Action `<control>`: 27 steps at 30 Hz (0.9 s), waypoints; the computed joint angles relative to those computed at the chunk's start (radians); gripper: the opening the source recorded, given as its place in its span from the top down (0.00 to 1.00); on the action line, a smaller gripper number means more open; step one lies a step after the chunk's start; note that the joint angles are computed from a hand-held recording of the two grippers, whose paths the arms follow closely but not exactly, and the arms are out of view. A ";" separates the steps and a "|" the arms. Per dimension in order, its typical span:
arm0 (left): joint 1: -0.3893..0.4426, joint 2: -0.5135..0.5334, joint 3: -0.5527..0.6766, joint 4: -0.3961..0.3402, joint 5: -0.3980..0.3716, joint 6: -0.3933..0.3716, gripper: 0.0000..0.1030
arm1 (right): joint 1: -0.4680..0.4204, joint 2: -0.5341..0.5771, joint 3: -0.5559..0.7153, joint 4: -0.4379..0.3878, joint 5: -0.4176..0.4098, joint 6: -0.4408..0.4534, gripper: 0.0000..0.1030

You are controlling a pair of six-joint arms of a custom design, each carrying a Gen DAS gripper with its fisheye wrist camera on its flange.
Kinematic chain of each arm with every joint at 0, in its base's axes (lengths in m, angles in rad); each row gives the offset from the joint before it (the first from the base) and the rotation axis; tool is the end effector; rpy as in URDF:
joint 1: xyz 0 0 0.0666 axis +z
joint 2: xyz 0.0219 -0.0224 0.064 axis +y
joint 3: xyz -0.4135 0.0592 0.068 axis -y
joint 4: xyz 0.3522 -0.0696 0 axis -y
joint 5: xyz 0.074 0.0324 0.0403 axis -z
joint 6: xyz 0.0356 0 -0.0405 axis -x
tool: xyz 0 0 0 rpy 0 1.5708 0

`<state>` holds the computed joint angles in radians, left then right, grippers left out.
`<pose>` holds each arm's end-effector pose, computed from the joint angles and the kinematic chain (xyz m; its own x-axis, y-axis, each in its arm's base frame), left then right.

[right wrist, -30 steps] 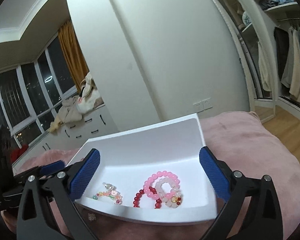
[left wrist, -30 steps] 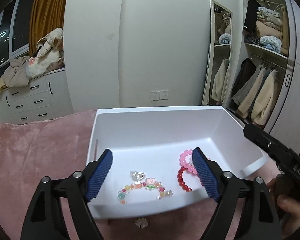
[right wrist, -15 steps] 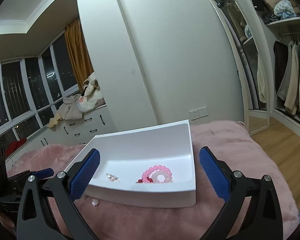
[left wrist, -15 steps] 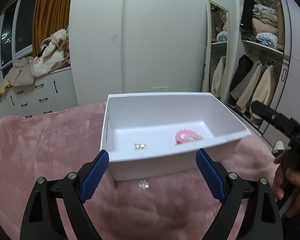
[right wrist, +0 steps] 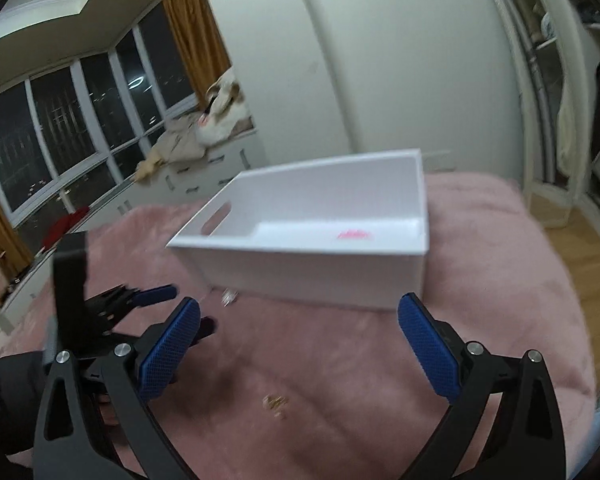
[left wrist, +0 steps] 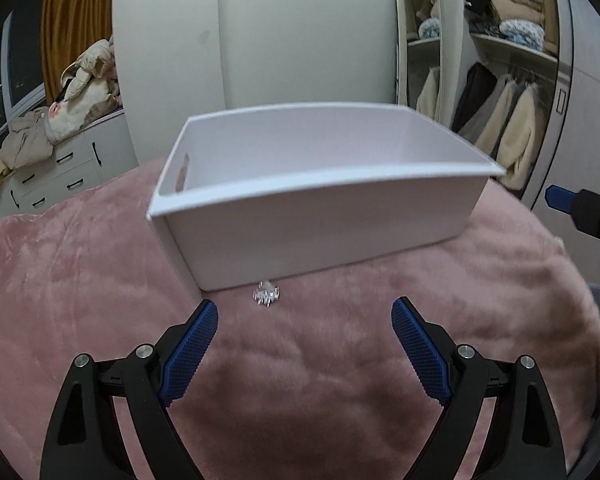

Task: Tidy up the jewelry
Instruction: 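Move both tools back to the bed beside the box toward the remaining jewelry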

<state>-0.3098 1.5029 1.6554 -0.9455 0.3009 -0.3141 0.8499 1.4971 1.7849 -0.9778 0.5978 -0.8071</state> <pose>0.4590 -0.1584 0.5242 -0.4942 0.4680 -0.7326 0.6750 0.7377 0.0160 0.3300 0.3446 0.5820 -0.5321 0.2989 -0.7922 0.0722 0.9482 0.3093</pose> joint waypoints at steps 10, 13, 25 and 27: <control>0.011 0.057 0.034 -0.021 0.028 0.025 0.33 | -0.018 0.081 0.051 -0.148 -0.275 -0.013 0.36; 0.003 0.072 0.036 -0.011 0.003 0.037 0.34 | -0.023 0.105 0.072 -0.170 -0.324 -0.005 0.36; -0.005 0.140 0.067 -0.004 -0.017 0.117 0.44 | -0.037 0.177 0.138 -0.281 -0.431 0.014 0.39; -0.009 0.144 0.068 0.008 -0.027 0.124 0.44 | -0.037 0.191 0.156 -0.297 -0.432 0.030 0.40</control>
